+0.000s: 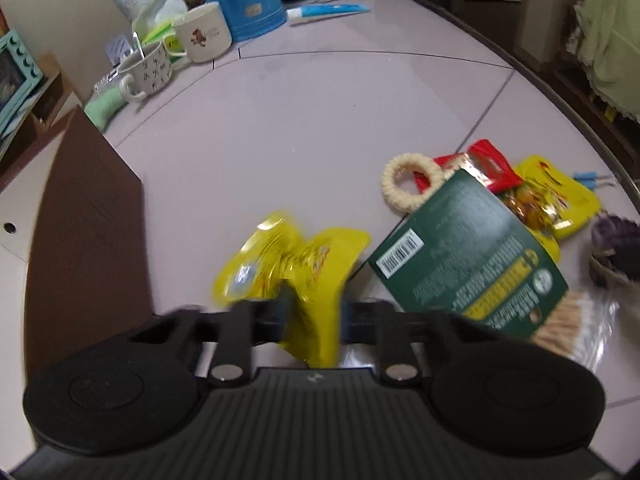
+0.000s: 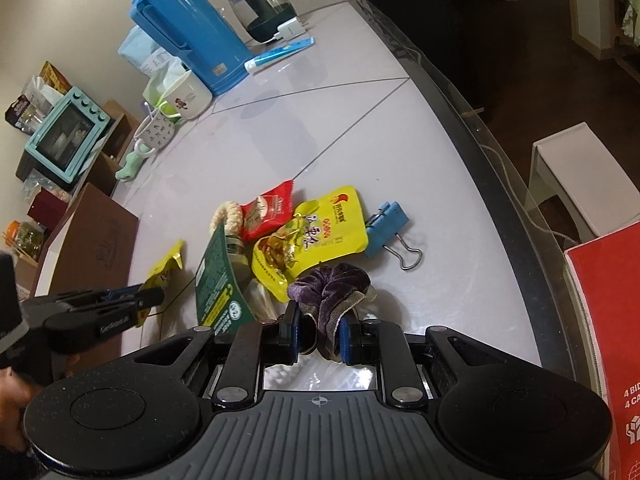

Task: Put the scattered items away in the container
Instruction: 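Grasp the yellow snack packet with the left gripper while the right lifts the scrunchie, then carry the yellow packet and purple scrunchie over the box and release them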

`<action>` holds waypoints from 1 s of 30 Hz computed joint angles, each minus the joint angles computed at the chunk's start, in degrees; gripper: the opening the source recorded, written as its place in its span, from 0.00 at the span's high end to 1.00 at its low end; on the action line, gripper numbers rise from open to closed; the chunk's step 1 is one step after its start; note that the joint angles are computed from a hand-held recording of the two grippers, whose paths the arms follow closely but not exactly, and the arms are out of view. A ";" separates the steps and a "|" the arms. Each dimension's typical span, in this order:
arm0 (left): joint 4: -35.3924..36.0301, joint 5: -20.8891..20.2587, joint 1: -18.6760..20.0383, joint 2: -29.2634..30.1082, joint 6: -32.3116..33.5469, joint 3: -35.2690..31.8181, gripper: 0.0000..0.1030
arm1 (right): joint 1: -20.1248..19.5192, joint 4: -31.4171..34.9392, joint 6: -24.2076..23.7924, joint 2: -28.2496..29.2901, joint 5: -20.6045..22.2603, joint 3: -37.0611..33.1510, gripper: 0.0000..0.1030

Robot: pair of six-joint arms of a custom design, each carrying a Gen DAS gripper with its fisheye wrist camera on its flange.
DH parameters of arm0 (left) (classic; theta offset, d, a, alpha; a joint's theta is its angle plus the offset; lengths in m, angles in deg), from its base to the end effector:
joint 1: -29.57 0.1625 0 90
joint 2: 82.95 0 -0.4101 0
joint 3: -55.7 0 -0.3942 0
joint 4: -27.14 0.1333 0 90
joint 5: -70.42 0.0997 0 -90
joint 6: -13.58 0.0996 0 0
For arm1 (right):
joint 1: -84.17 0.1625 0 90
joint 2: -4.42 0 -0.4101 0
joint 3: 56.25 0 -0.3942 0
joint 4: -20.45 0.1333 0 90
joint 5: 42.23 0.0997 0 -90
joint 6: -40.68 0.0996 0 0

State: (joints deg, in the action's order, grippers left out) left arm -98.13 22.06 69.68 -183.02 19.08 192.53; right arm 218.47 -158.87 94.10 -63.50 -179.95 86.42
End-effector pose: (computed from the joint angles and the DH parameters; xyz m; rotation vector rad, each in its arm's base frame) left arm -0.1329 -0.3728 0.2534 1.1448 2.1550 -0.3211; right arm 0.3019 -0.2240 0.1224 -0.3489 -2.5484 1.0714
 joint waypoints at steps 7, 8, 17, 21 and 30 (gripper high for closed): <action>5.66 0.47 -2.49 -7.63 2.32 0.52 1.00 | 1.74 0.70 0.84 -0.15 -1.16 -0.41 0.83; 6.79 0.10 -2.78 -8.46 1.93 0.18 1.00 | 2.05 0.82 0.87 -0.16 -1.34 -0.54 0.83; 15.39 -4.48 -4.34 -13.45 -4.76 -3.45 1.00 | 5.59 3.11 1.55 -0.28 -3.15 -2.29 0.83; 19.14 -5.22 -6.54 -16.40 -7.03 -4.54 1.00 | 7.38 5.46 2.40 -0.45 -4.12 -3.40 0.83; 27.95 -5.82 -12.46 -23.89 -13.11 -7.62 1.00 | 12.15 10.07 2.78 0.86 -6.28 -7.26 0.83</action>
State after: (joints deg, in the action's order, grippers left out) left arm -70.18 16.24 57.21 -206.91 5.97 184.91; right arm 230.62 -148.80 96.87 -62.65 -186.22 79.16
